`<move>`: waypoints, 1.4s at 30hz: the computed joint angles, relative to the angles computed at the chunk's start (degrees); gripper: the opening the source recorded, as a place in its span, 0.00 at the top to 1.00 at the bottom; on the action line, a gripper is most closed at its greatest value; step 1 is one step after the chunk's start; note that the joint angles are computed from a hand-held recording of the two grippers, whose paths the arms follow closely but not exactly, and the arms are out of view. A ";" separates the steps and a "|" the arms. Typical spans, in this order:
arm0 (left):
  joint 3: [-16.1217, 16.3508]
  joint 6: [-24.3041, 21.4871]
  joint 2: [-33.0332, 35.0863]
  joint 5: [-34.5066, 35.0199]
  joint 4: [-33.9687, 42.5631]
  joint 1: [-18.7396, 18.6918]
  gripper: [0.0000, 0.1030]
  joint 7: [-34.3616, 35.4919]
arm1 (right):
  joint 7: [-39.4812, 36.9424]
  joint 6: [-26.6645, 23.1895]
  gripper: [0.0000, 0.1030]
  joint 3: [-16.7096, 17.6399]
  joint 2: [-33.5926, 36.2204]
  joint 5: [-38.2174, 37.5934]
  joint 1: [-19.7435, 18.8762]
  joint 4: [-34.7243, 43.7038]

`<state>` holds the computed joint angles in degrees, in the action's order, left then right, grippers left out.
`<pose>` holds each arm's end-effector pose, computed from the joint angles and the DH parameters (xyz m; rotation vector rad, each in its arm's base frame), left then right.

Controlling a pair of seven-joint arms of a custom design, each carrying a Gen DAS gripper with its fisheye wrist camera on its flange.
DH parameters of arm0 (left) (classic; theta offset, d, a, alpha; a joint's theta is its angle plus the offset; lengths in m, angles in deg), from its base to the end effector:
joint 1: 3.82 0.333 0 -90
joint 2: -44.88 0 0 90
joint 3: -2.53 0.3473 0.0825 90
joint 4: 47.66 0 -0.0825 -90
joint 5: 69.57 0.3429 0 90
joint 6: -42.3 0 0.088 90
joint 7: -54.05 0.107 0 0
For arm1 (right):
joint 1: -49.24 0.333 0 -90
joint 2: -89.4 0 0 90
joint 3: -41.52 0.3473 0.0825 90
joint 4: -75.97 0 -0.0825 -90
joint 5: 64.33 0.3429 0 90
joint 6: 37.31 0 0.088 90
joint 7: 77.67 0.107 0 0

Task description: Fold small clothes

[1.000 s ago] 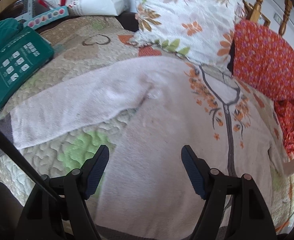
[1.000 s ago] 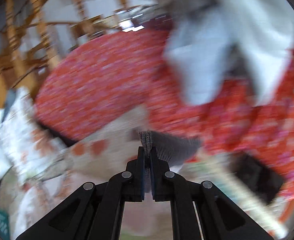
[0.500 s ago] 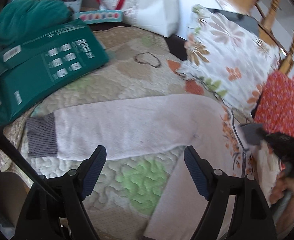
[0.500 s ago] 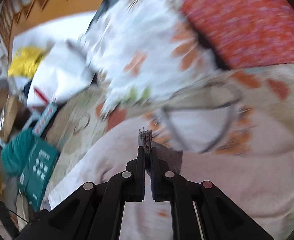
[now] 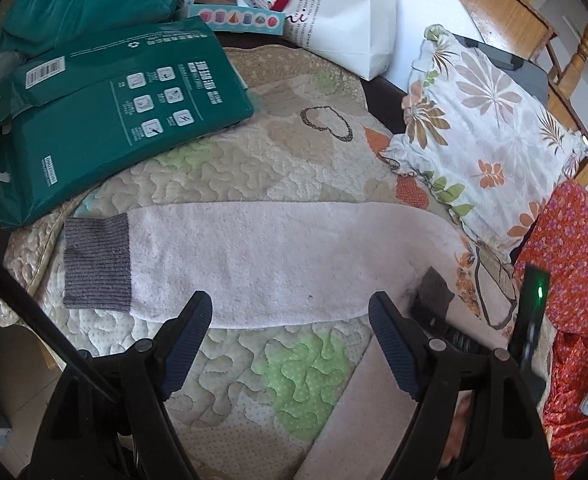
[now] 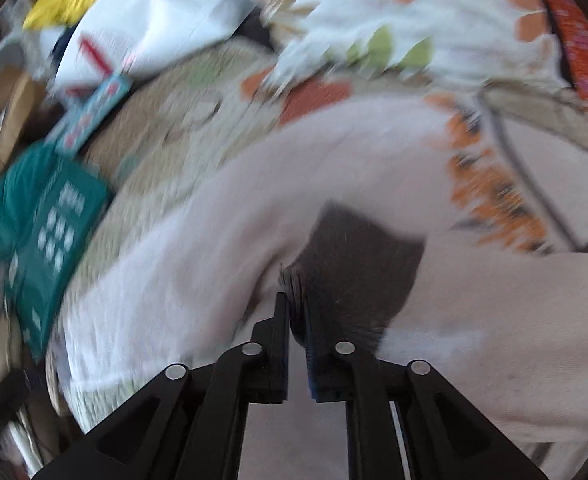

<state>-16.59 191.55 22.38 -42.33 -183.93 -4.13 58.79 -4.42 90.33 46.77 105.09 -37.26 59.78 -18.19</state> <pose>0.3946 -0.1708 0.5731 -2.4134 0.9876 -0.8437 0.6152 0.1812 0.5354 -2.1241 1.5225 0.1226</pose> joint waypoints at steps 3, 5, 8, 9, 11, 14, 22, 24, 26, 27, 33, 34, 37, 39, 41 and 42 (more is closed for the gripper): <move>0.67 0.50 -0.96 -1.30 -1.30 -0.01 0.22 -0.85 | -5.92 -4.87 0.83 1.25 -3.07 7.22 -2.33 -1.96; 0.80 0.99 -1.25 -2.11 -1.84 0.07 0.22 -1.26 | -8.25 -4.11 0.80 -0.10 -6.46 7.90 -2.77 -4.86; 0.33 1.40 -1.21 -2.54 -1.92 0.20 0.22 -1.36 | -7.60 -1.42 0.80 -3.50 -10.54 5.47 -4.08 -8.22; 0.05 1.35 -0.93 -2.41 -1.62 0.17 0.22 -1.16 | -6.60 0.01 0.80 -4.52 -11.58 4.25 -4.62 -9.15; -0.45 1.14 -0.02 -2.15 -0.79 -0.14 0.21 -0.59 | -3.80 3.00 0.80 -6.64 -13.40 1.29 -6.22 -10.73; -1.09 0.20 1.45 -1.34 0.57 -0.60 0.21 -0.42 | 1.96 5.29 0.80 -10.31 -14.48 -5.32 -10.18 -12.03; -1.91 -4.79 4.28 2.56 2.82 -2.46 0.21 -3.24 | 15.92 8.89 0.72 -14.53 -13.69 -15.90 -18.54 -13.42; -0.93 -4.51 4.85 1.98 2.66 -3.64 0.21 -3.00 | 13.77 8.50 0.72 -14.67 -14.83 -12.72 -19.81 -13.96; -0.02 -3.90 5.29 1.25 2.71 -4.66 0.21 -2.12 | 11.20 8.67 0.72 -14.38 -16.33 -10.22 -20.10 -14.83; 0.52 -3.13 5.23 0.88 2.57 -5.03 0.21 -1.51 | 10.18 8.88 0.72 -14.16 -16.72 -9.14 -19.92 -15.11; 3.17 -1.66 -2.76 -0.02 -1.09 -2.13 0.20 -0.39 | 3.78 7.10 0.72 -13.42 -20.03 -5.42 -18.21 -18.02; 3.90 -1.81 -4.54 -0.76 -2.18 -1.41 0.19 0.33 | 2.53 6.31 0.72 -13.64 -20.82 -4.60 -17.94 -18.76; 5.12 -4.48 -8.10 -2.69 -4.38 0.91 0.18 3.39 | -1.28 3.57 0.71 -14.29 -23.03 -2.25 -17.09 -20.86; 5.44 -7.04 -9.06 -2.17 -5.63 2.98 0.18 6.30 | -3.08 2.27 0.66 -14.62 -24.26 -2.03 -16.78 -22.31; 6.69 -9.32 -8.42 -3.27 -6.74 3.43 0.18 10.13 | -4.50 1.30 0.62 -14.92 -25.20 -2.24 -16.60 -23.57; 7.25 -9.14 -8.09 -4.09 -7.52 3.51 0.18 11.34 | -4.76 1.08 0.61 -14.93 -25.83 -2.79 -16.59 -24.39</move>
<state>-9.34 182.40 14.29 -46.41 -191.44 -0.61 70.13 -9.18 91.41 31.85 79.27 -40.05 43.19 -42.58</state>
